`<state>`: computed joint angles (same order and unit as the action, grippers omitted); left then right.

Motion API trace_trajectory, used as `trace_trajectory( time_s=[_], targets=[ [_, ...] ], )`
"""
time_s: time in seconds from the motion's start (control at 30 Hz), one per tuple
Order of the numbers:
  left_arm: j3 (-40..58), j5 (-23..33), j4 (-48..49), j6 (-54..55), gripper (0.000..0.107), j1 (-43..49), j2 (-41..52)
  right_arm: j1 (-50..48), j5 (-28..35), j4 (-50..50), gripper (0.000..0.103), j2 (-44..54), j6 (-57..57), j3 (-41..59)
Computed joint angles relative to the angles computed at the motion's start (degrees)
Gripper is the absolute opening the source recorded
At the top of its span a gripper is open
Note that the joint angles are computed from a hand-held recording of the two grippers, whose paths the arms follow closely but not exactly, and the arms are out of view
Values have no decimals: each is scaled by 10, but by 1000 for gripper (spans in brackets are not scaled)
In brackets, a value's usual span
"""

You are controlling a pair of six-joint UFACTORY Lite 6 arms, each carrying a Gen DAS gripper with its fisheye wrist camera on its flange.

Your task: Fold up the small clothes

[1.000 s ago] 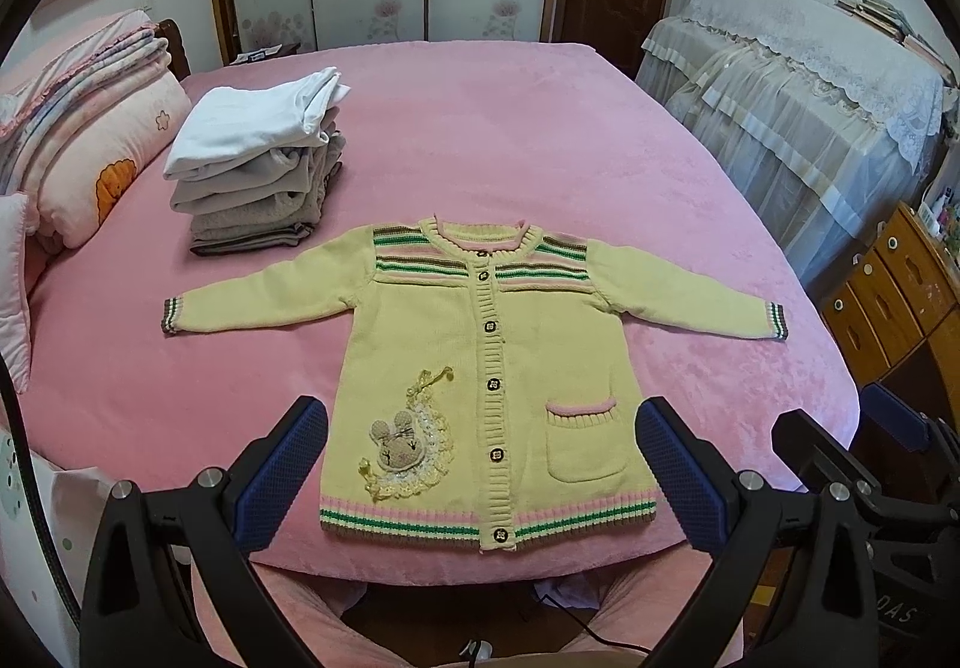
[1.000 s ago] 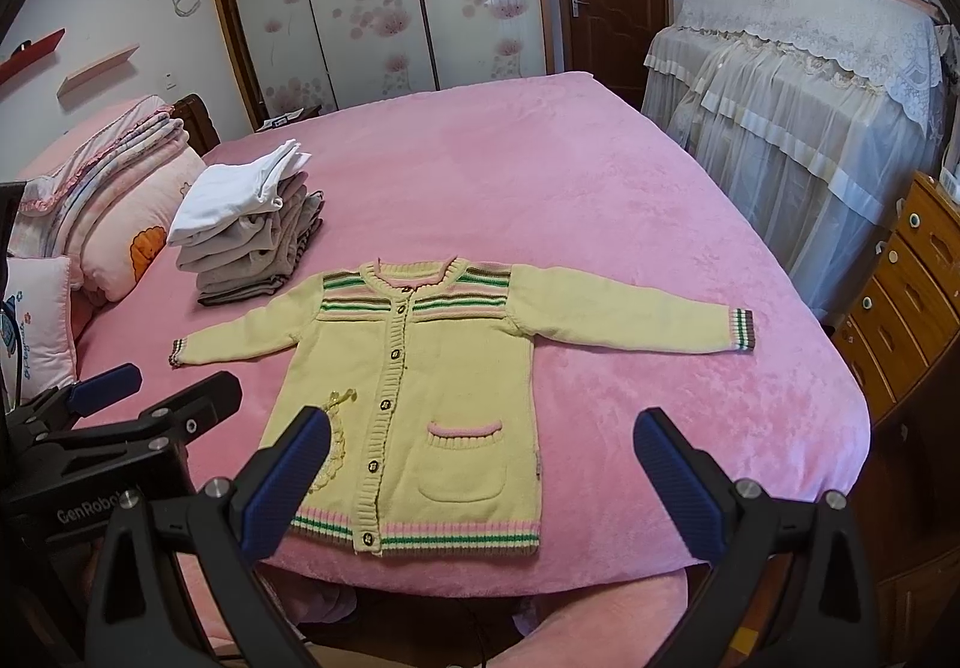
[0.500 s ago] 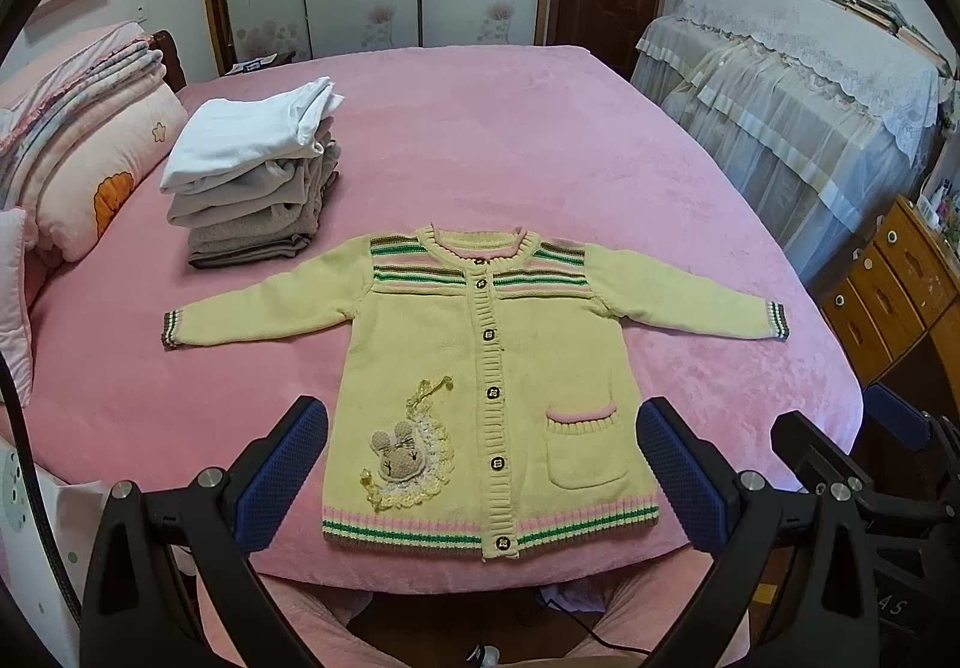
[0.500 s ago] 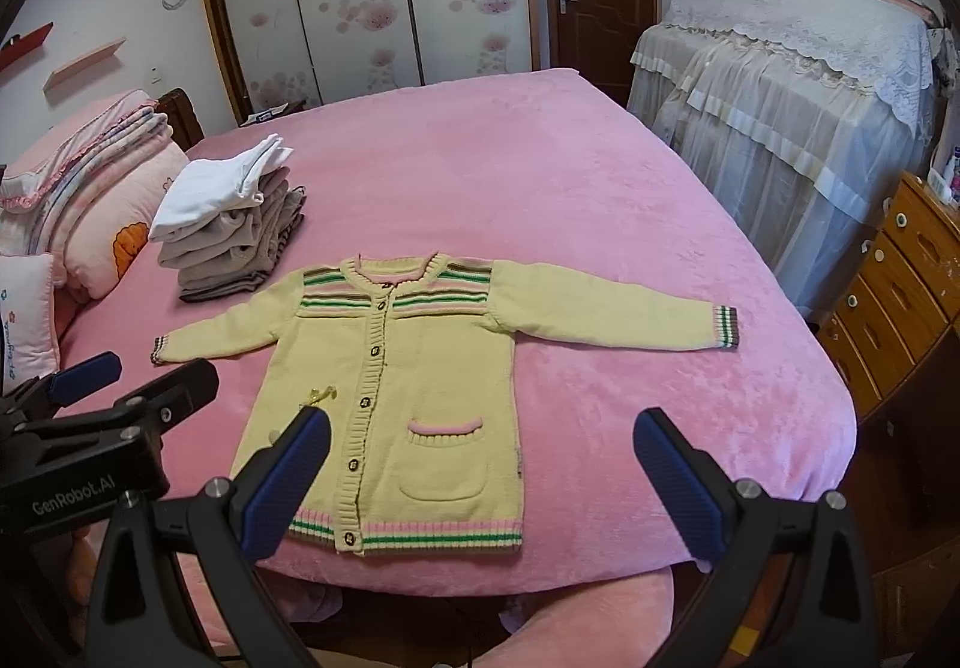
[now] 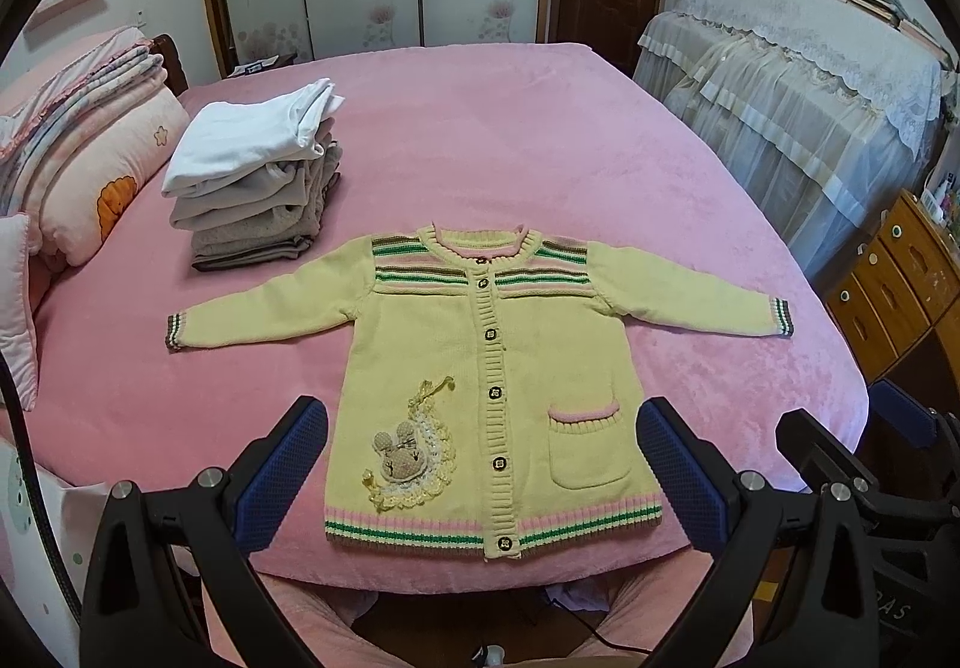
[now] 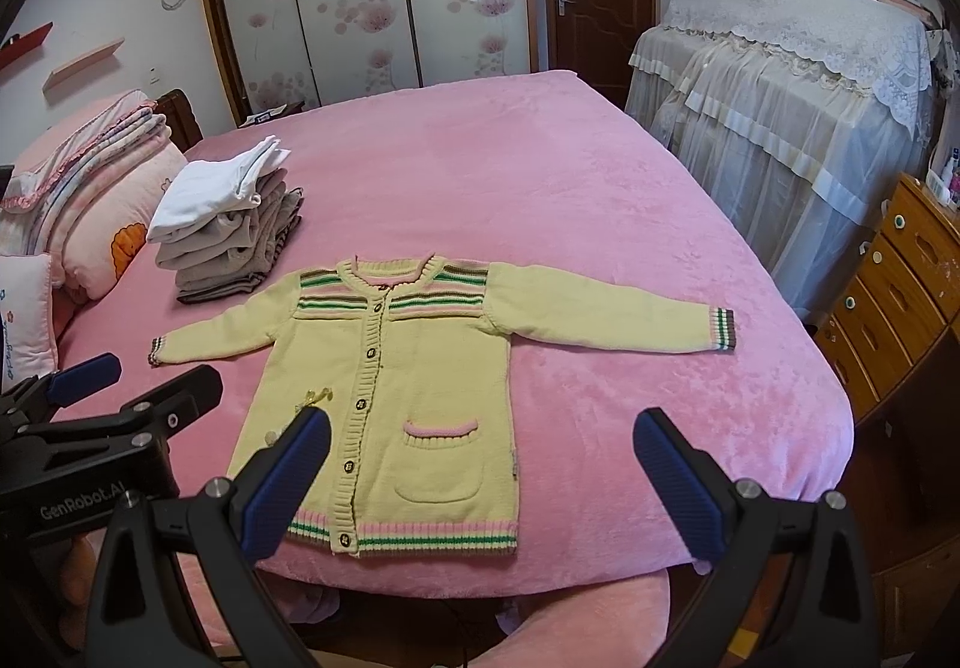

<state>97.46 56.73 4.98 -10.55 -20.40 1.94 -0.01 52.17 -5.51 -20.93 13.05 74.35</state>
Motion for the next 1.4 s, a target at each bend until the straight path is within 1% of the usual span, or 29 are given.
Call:
trace_trajectory(
  time_s=[0.3,0.47,0.63,0.77,1.0,1.2,1.3,1.4],
  targets=[
    [8,2,4,-3,102,-1,6,-3,-2,-3,102,1,-5,1],
    [17,3,28,-15,102,-13,16,-3,-4,-7,101,12,-8,9],
    [26,2,12,-6,102,-7,27,-3,-4,-11,98,23,-9,20],
    [32,2,14,-4,102,-6,34,-14,-10,-7,98,36,-19,24],
    [65,1,27,-18,102,-11,73,-45,-31,8,98,56,-47,32],
    [133,-2,52,-36,102,-26,136,-89,-52,27,98,86,-82,49],
    [192,3,55,-40,102,-35,184,-120,-62,43,98,114,-104,66],
    [271,18,52,-39,102,-43,247,-146,-71,51,98,137,-117,79]
  ],
)
